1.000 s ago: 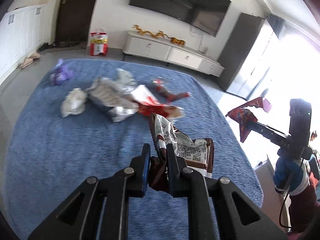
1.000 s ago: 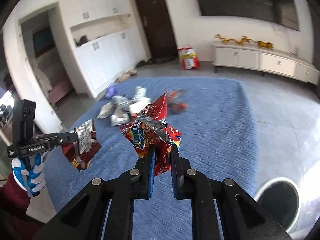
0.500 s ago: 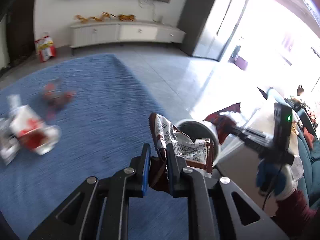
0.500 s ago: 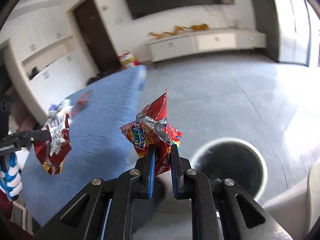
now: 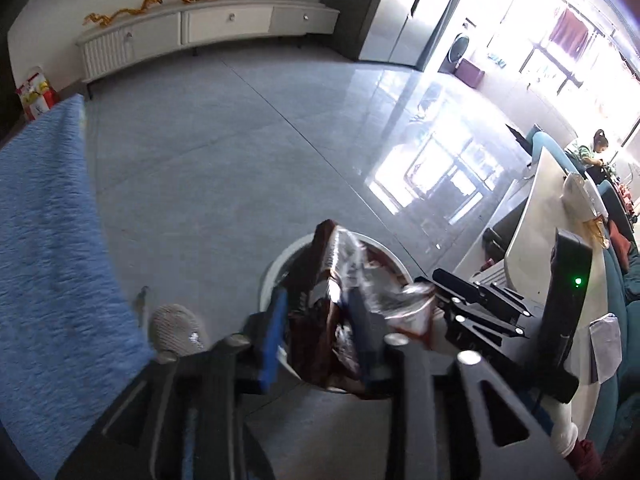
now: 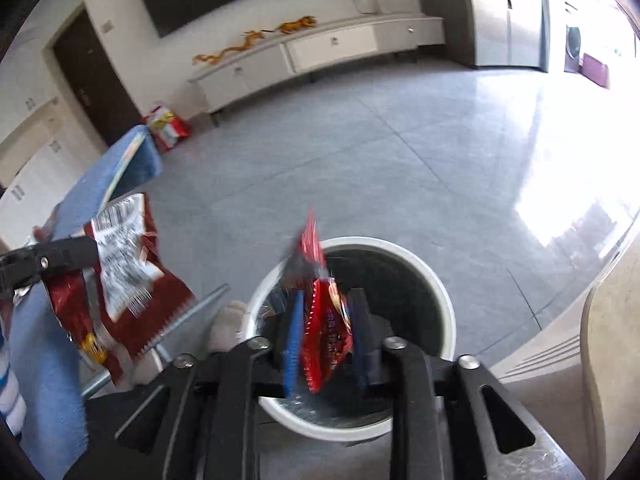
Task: Collect trash
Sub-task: 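Carry both snack bags to the bin and open both tools inside, then move both open tools back over the trash on the rug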
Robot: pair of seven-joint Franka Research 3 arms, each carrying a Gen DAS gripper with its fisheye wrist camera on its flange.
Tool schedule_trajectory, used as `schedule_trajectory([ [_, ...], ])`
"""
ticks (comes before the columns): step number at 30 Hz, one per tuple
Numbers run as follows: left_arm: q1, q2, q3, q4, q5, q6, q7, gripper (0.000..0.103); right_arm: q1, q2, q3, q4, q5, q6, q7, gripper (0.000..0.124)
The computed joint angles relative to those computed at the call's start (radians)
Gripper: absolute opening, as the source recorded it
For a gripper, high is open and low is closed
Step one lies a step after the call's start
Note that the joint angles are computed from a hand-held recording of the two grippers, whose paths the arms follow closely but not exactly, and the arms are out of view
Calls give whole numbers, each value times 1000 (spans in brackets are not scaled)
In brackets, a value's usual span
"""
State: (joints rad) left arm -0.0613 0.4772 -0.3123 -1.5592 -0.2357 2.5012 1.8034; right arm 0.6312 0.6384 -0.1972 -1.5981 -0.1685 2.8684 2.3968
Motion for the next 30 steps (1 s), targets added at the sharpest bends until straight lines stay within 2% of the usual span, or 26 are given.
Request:
schedule_trajectory([
  [1, 2, 7, -7, 1, -10, -5, 5, 44, 8, -4, -10, -9, -3, 2, 11, 41],
  [4, 11, 23, -21, 23, -39, -31, 14, 44, 10, 2, -18, 3, -8, -11, 25, 42],
  [13, 70, -68, -27, -80, -162, 4, 86, 44, 44, -36, -40, -24, -60, -16, 92, 43],
  [20, 127, -236, -21, -248, -364, 108, 246, 44, 88, -85, -47, -4, -158, -30, 127, 44],
  [25, 137, -398, 43, -388, -507, 129, 390, 44, 110, -89, -23, 85, -226, -52, 133, 47],
  [30, 130, -551, 151, -527, -584, 145, 477, 44, 116, -54, 27, 221, -254, -84, 76, 48],
])
